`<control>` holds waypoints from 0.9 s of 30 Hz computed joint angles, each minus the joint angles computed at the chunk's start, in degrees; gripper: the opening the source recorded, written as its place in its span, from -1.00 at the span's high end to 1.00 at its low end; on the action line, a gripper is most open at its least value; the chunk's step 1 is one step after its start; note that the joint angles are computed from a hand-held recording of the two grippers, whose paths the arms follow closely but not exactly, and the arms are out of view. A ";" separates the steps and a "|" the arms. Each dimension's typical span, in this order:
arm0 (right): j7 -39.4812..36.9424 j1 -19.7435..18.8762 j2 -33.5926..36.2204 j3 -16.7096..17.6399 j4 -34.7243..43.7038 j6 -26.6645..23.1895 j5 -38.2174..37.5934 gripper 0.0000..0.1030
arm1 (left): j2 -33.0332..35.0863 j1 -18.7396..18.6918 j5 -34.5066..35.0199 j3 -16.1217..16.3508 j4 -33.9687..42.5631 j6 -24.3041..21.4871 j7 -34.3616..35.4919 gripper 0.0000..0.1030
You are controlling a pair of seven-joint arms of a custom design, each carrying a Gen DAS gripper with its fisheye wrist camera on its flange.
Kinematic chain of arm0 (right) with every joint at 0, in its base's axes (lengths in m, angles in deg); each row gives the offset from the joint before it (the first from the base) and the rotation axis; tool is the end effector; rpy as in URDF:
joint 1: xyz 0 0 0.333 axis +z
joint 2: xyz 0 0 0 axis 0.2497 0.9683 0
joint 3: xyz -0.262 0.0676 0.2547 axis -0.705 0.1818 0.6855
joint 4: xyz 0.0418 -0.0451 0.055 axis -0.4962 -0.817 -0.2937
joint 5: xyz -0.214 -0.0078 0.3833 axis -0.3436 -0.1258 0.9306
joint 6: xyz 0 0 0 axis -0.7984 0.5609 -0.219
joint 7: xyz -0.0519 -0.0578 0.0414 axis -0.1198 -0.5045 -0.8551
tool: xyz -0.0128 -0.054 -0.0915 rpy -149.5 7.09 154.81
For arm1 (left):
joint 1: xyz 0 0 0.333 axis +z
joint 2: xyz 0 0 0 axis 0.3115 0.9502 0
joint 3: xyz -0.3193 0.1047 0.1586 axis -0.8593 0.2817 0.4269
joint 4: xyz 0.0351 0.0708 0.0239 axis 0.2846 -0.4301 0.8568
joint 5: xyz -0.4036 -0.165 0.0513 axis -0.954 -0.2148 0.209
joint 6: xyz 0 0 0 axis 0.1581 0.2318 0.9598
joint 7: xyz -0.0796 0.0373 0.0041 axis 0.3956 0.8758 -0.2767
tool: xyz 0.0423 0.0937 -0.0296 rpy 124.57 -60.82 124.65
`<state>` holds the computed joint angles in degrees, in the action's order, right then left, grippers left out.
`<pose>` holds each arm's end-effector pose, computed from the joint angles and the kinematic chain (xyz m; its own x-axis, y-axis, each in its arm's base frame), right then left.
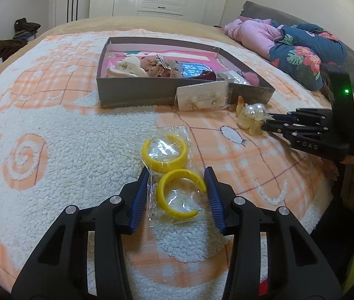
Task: Organize jewelry
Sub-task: 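Grasp the bagged yellow bangles with the left gripper while the right gripper grasps the orange coiled hair tie, then carry the yellow bangles and orange hair tie into the tray with both grippers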
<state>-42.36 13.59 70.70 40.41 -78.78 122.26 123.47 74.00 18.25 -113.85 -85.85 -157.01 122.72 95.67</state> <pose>0.7076 0.1408 0.3620 0.5634 -0.8258 0.0229 -0.6276 -0.4459 -0.6381 0.6045 -0.0754 0.3786 -0.2386 -0.9544 0.1792 -0.7277 0.0536 -0.6838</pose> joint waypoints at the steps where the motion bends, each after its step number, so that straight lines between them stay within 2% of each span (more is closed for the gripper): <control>1: -0.06 -0.82 -0.56 0.60 -0.73 0.05 1.18 0.67 | -0.03 0.06 -0.27 -0.07 0.01 -0.05 0.28 0.32; 7: -2.51 -3.33 -3.95 1.97 -4.76 1.04 7.66 0.68 | -0.56 -0.34 -3.45 -0.16 0.08 -1.03 4.74 0.33; 9: -5.98 -4.98 -5.34 3.44 -6.01 0.85 12.23 0.68 | -0.62 -0.85 -4.29 0.01 0.18 -0.82 6.18 0.33; 13: -12.14 -5.64 -7.59 4.00 -7.65 0.49 20.25 0.68 | -0.76 -1.58 -5.74 0.48 0.41 -1.09 8.06 0.33; 21: -23.15 -3.83 -10.63 3.09 -7.98 0.19 33.69 0.68 | -1.52 -2.69 -11.36 1.72 1.63 -1.50 13.12 0.33; 27: -26.74 -0.80 -11.75 0.27 -6.86 -1.02 39.51 0.68 | -1.81 -3.33 -16.58 2.99 3.48 -1.25 17.28 0.33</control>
